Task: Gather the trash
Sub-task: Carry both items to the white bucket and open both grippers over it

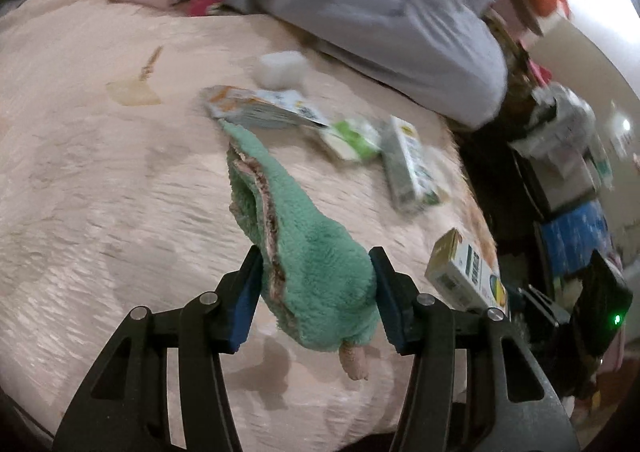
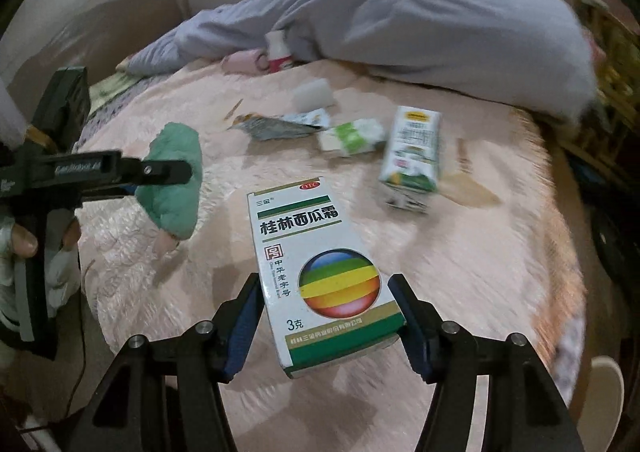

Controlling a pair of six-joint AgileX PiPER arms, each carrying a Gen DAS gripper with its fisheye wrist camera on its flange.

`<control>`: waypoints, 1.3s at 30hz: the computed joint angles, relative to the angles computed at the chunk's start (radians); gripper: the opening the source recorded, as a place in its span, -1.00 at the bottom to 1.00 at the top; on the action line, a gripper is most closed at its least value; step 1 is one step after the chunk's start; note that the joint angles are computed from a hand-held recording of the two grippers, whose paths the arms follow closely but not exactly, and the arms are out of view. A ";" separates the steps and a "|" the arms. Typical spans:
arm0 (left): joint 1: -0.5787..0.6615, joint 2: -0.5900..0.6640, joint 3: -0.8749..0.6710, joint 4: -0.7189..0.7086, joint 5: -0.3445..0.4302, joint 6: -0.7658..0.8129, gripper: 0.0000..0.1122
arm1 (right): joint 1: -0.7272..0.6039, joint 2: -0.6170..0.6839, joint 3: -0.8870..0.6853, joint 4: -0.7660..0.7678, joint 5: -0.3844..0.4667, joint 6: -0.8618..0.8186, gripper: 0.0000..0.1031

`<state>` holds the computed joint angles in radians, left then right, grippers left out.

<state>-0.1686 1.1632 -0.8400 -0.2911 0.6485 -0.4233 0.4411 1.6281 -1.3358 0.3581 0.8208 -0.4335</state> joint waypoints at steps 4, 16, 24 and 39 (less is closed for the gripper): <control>-0.130 0.031 -0.053 0.098 -0.006 -0.117 -0.10 | -0.073 -0.073 0.073 0.017 -0.004 0.006 0.18; -0.426 0.206 -0.267 0.315 0.018 -0.330 -0.10 | -0.312 -0.227 0.241 0.061 -0.004 -0.058 0.18; -0.537 0.364 -0.435 0.320 0.020 -0.320 -0.10 | -0.512 -0.287 0.284 0.110 0.027 -0.143 0.18; -0.684 0.704 -0.878 0.322 0.142 -0.246 -0.10 | -0.836 -0.291 0.311 0.179 0.075 -0.312 0.18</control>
